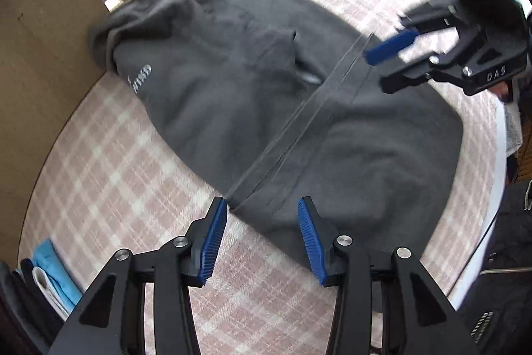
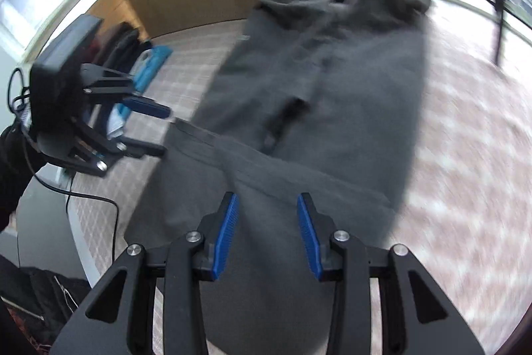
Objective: Fold clothes
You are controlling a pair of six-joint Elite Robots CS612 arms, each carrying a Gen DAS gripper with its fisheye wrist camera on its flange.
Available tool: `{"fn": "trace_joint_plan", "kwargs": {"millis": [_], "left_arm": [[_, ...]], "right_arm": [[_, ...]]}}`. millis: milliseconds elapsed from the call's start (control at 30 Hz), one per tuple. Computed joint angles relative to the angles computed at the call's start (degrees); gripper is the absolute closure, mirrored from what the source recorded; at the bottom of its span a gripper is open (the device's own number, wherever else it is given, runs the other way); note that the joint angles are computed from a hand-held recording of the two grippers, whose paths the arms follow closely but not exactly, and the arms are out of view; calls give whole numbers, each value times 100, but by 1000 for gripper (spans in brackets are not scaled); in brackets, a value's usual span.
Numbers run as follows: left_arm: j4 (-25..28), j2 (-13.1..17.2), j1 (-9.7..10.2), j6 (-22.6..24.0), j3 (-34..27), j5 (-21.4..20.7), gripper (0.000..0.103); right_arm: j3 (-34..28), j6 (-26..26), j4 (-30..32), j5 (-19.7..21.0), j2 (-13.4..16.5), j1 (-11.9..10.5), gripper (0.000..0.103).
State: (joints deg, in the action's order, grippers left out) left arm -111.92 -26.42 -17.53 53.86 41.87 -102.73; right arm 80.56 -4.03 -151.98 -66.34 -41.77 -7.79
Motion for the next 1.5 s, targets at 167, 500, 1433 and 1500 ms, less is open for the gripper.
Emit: {"fn": "trace_joint_plan", "kwargs": {"millis": [167, 500, 1433, 1500], "left_arm": [[57, 176, -12, -246, -224, -104, 62], [285, 150, 58, -250, -324, -529, 73], [-782, -479, 119, -547, 914, -944, 80], [-736, -433, 54, -680, 925, -579, 80]], "right_arm": [[-807, -769, 715, 110, 391, 104, 66], [-1636, -2303, 1969, 442, 773, 186, 66], [-906, -1339, 1248, 699, 341, 3, 90], [-998, -1345, 1390, 485, 455, 83, 90]]}}
